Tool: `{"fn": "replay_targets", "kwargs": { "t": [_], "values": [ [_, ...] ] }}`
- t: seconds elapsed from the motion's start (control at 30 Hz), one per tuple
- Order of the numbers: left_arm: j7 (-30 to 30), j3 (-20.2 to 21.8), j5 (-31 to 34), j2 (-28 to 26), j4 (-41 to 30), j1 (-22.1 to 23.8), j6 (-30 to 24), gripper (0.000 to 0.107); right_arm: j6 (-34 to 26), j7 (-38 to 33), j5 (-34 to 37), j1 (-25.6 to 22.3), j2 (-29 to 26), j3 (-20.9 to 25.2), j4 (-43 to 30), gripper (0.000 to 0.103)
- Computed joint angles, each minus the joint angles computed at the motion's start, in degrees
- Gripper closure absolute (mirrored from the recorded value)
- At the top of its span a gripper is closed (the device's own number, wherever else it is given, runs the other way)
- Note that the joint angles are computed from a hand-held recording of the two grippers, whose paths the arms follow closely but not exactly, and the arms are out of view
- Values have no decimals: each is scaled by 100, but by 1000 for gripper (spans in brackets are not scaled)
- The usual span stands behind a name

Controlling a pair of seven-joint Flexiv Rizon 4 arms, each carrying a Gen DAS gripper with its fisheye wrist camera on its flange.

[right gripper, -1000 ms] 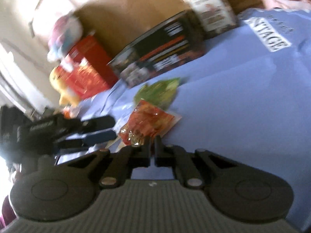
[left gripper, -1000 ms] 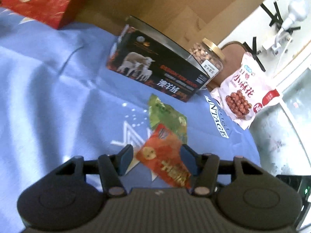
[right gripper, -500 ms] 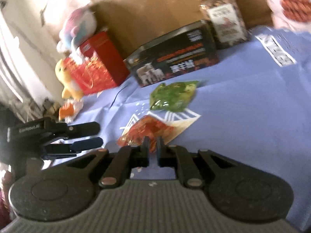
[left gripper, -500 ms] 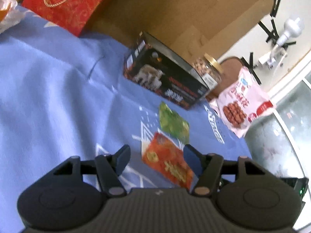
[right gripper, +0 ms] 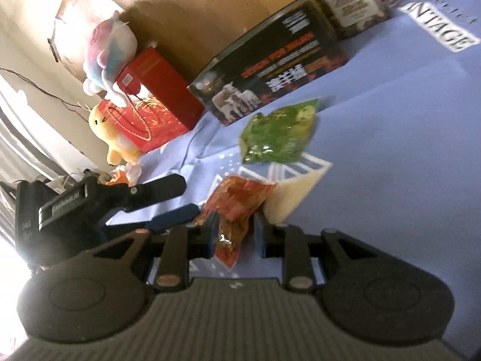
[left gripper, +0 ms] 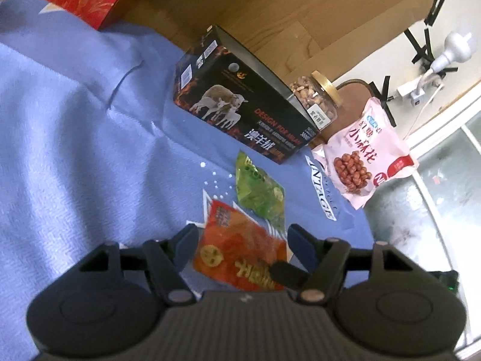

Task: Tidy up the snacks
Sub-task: 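Move the left gripper to the orange-red snack pack and grasp it, then carry the orange-red pack into the tin and open the left gripper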

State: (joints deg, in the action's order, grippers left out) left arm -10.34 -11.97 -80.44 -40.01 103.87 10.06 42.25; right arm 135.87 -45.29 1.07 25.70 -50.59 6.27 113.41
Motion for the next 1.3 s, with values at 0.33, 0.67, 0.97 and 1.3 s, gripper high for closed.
{"fn": "replay_targets", "kwargs": {
  "t": [0.33,0.67,0.97,1.3],
  "values": [
    [-593,-21,290,-151,-211,247,-561,29,1102,1772,-1632,-1453,-639,896,1,91],
    [-883,-15,582,-98,-222,306,-1221,48,2659,2870,-2443,-1614,-1067,744,-87,91],
    [-353,-70,443,107,-533,-46,-685,77,2015,2570,-2260,-1212,-504,-59,-306,91],
    [-358,-474,757,-675,-2155,-623,982,75,-208,463,-807,-435,-295,-1007,-1797,88]
  ]
}}
